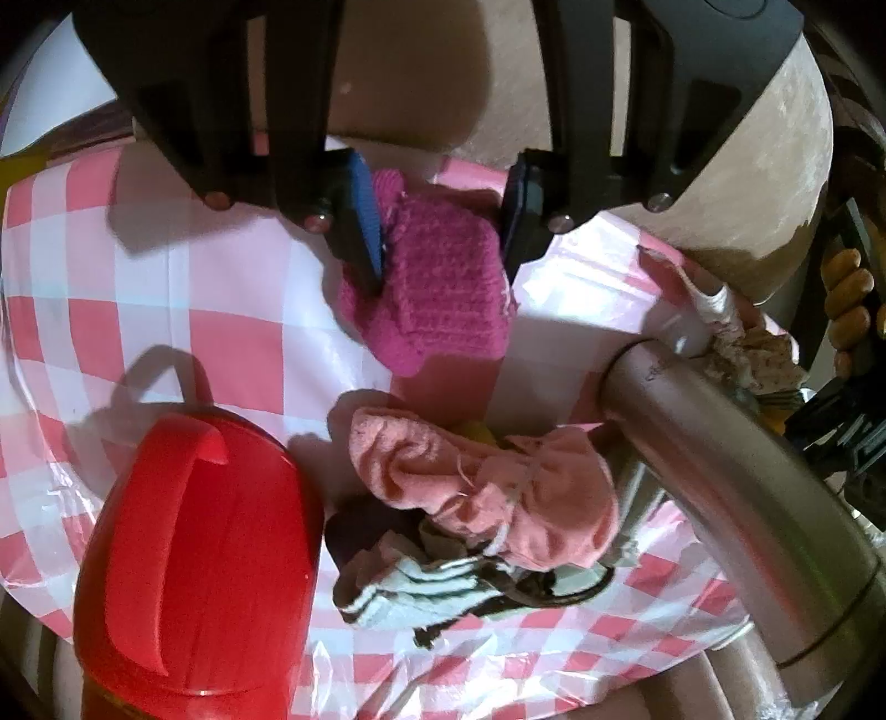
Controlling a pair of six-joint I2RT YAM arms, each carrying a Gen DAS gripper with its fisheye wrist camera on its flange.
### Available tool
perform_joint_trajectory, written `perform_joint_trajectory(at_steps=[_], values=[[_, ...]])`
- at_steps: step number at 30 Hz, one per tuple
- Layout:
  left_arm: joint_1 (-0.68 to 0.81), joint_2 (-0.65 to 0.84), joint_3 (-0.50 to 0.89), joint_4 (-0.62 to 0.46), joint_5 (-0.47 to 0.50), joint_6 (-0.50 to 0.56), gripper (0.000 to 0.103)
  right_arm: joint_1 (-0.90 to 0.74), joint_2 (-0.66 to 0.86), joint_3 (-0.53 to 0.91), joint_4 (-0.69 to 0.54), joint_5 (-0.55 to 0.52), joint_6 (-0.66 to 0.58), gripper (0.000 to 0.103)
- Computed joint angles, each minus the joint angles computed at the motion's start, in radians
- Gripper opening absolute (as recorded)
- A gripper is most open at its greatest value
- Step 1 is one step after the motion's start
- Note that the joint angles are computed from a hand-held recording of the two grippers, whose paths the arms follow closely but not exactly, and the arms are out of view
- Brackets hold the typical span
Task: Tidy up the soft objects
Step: 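Carry the sponge and sock to the white box while both tools open to drop them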
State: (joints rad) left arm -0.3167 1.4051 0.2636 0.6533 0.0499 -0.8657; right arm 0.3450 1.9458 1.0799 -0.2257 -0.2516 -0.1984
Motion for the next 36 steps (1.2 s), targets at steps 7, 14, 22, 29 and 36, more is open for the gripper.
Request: perform_joint_trajectory(at_steps=[7, 14, 22, 29, 36], values=[[-0.146, -0.264, -0.144, -0.063, -0.203, -0.138, 0.026, -0.028, -0.134, -0.136, 0.066, -0.064, -0.005, 0.039], [-0.593, -0.597, -0.169, -0.440, -0.638, -0.367, 0.026, -0.062, -0.285, -0.278, 0.113, -0.098, -0.030, 0.039], [-0.868, -0.366, 0.010, -0.453, -0.796, -0.449, 0.026, -0.194, -0.461, -0.397, 0.061, -0.171, -0.091, 0.039], [-0.795, 0.022, 0.266, -0.230, -0.537, -0.283, 0.026, -0.428, -0.550, -0.437, -0.031, -0.254, -0.226, 0.039], [-0.775, 0.313, 0.588, -0.242, -0.367, -0.212, 0.026, -0.729, -0.533, -0.427, -0.076, -0.293, -0.393, 0.039]])
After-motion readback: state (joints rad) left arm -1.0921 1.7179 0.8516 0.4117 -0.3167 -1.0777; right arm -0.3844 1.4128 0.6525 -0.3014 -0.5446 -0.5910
